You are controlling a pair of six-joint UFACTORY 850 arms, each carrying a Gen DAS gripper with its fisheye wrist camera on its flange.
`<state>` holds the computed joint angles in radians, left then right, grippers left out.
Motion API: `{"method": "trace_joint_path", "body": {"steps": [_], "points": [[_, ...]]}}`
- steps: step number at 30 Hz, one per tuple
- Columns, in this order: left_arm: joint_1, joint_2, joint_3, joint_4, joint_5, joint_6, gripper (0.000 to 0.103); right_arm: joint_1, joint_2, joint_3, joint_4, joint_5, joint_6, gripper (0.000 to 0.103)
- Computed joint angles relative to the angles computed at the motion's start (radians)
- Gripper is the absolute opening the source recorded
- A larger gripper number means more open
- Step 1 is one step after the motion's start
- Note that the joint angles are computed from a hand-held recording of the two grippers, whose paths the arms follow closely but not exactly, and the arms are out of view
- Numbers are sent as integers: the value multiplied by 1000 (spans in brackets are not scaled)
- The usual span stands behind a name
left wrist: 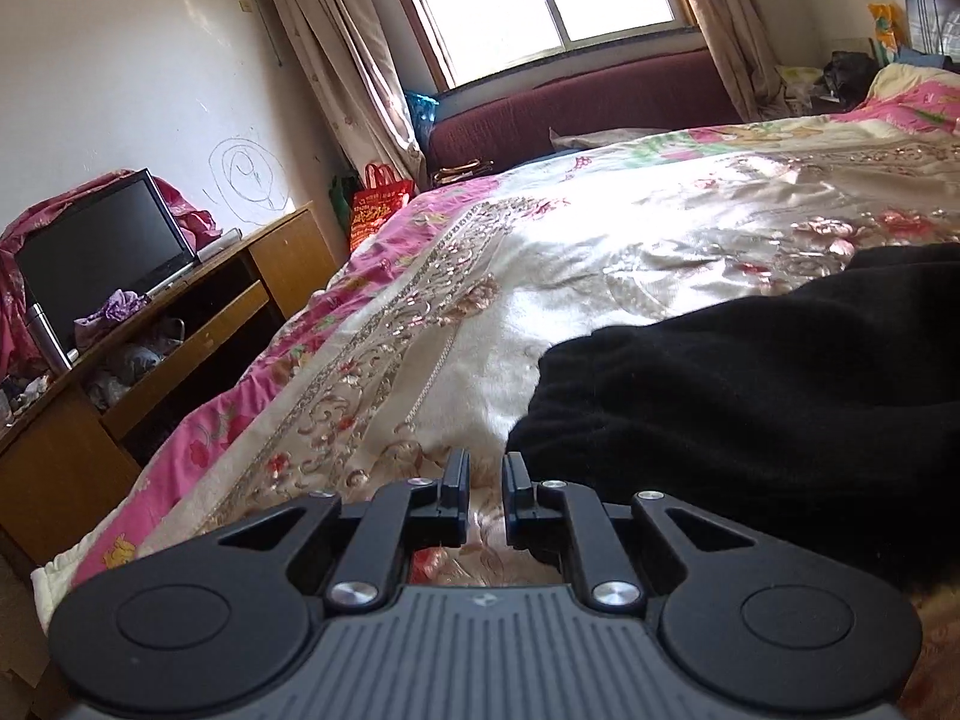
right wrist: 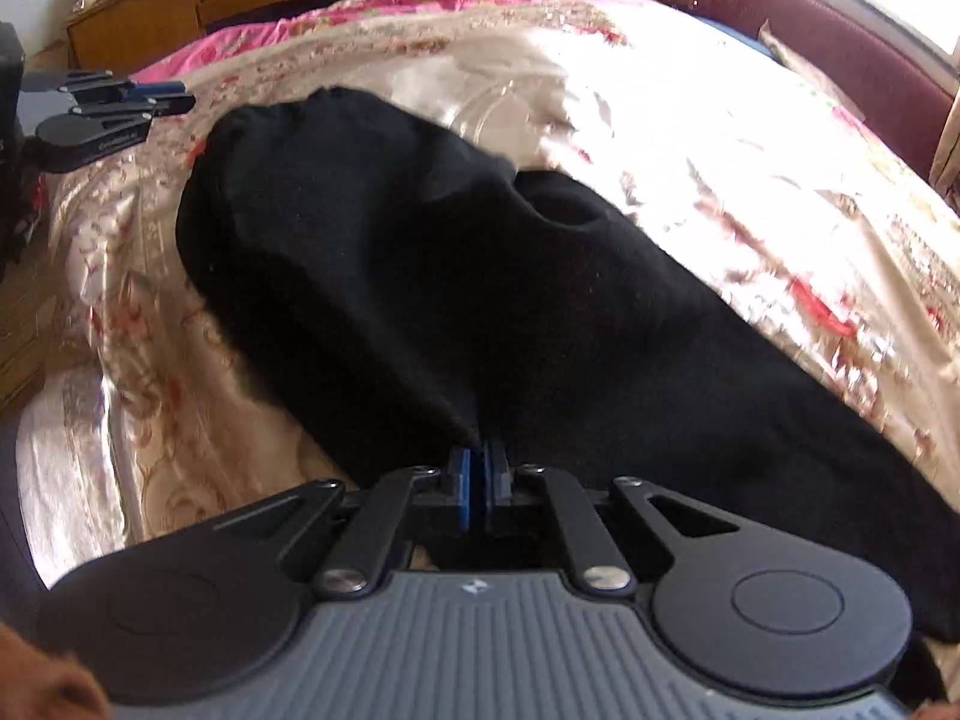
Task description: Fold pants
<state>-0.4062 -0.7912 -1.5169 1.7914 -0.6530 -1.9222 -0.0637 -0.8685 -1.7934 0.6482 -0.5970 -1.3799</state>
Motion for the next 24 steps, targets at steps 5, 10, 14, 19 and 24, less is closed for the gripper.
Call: {"method": "trace_joint_path", "body": {"steps": [5, 10, 14, 19, 24], "points": [[4, -6, -4, -11, 58, 18, 47, 23, 29, 83, 12, 96, -60, 8], [41, -15, -23, 55, 159, -36, 72, 37, 75, 149, 80, 195, -203, 9], [73, -28, -47, 118, 287, -73, 81, 55, 136, 240, 232, 263, -479, 20], [86, -43, -68, 103, 339, -5, 82, 32, 203, 309, 230, 277, -687, 32], [79, -44, -73, 76, 335, -5, 58, 49, 177, 285, 452, 189, -797, 33]]}}
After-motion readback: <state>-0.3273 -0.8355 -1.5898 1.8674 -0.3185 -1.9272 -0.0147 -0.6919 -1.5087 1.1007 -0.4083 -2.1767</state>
